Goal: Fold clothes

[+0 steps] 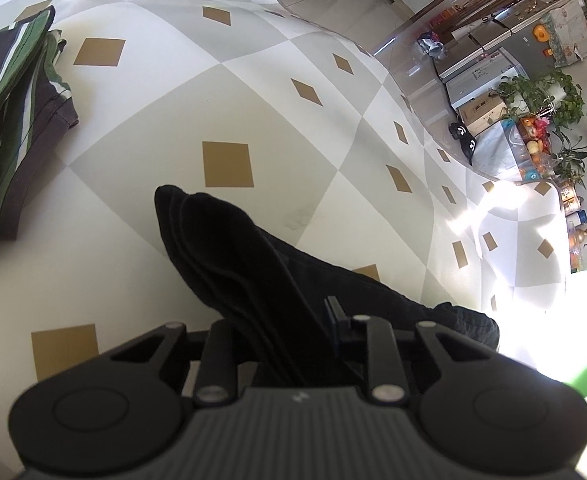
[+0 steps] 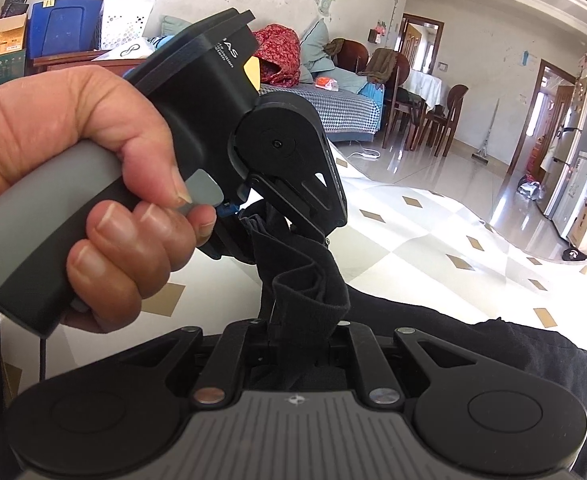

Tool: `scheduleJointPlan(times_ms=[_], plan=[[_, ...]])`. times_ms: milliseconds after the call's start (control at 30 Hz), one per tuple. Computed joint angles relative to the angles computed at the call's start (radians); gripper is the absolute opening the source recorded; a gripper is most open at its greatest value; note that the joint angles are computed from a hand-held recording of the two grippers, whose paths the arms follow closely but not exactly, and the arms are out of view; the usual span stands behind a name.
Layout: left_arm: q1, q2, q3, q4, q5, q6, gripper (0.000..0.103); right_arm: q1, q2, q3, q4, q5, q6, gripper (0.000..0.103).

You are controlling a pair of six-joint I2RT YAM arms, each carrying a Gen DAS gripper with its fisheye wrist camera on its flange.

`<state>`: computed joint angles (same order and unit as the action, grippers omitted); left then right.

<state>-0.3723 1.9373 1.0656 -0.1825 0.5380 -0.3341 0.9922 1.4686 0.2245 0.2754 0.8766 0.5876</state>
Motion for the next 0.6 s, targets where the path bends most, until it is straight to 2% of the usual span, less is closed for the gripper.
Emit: scheduleJointPlan(times_ms=[300,600], plan=[[-0.057,-0.064,-0.042,0.035,-0.025,-0.053,0.023,0.051,-0.123,-0.041,-0.133,0.073,0.065,0.010],[-0.144,-0.119,-0.057,0.060,-0.061,-0.117,0.022,0.105,-0.260,-0.046,-0.359,0.154,0.189,0.010]])
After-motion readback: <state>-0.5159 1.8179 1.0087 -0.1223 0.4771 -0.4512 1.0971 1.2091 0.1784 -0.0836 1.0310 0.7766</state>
